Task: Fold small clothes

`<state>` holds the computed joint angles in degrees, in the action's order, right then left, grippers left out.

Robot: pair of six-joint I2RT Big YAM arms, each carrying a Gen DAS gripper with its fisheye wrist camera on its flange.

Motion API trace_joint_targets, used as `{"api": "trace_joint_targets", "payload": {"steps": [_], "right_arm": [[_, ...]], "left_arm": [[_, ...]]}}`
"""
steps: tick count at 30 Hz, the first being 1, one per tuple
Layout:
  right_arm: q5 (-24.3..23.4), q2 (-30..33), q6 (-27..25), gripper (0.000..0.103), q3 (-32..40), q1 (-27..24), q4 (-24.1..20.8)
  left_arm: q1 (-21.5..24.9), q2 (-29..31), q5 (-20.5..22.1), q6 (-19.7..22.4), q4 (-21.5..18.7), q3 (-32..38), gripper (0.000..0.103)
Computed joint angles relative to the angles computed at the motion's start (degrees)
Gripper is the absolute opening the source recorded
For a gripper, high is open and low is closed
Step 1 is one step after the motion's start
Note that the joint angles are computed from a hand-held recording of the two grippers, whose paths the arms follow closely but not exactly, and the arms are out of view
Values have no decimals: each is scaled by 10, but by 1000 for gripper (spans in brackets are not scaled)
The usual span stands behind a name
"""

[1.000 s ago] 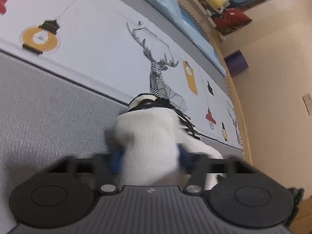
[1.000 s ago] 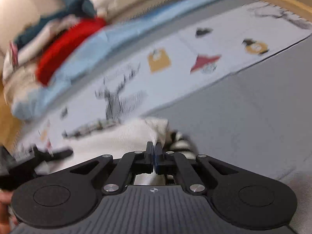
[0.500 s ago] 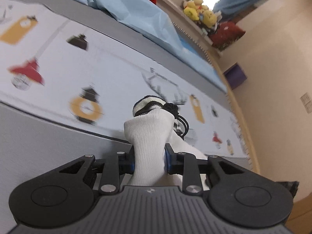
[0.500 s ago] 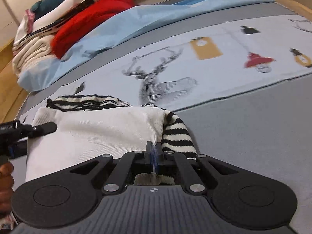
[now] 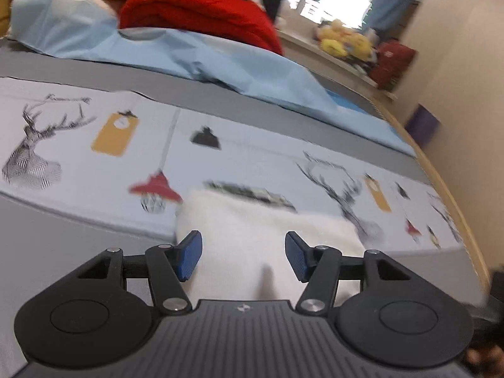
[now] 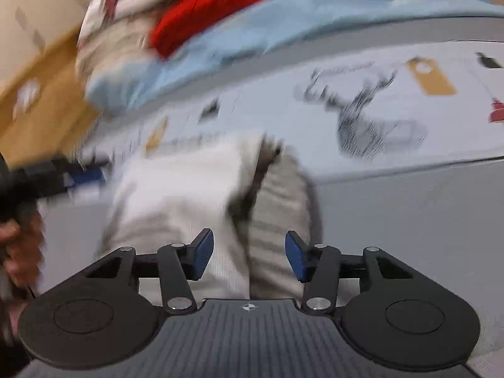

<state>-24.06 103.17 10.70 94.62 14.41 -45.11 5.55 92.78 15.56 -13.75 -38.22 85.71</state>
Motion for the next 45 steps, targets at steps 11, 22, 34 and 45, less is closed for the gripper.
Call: {"api": "trace_joint_targets", "payload": {"steps": [11, 22, 34, 45], "right_arm": [[12, -38, -114, 3, -37, 9, -97], [112, -39, -116, 5, -28, 43, -124], [128, 19, -147, 21, 36, 51, -173], [130, 22, -175, 7, 23, 40, -180]], "left_arm": [[-18, -59, 20, 110, 0, -120, 46], [-28, -54, -18, 219, -91, -119, 51], [20, -19, 75, 183, -153, -63, 49], [60, -8, 137, 62, -131, -59, 65]]}}
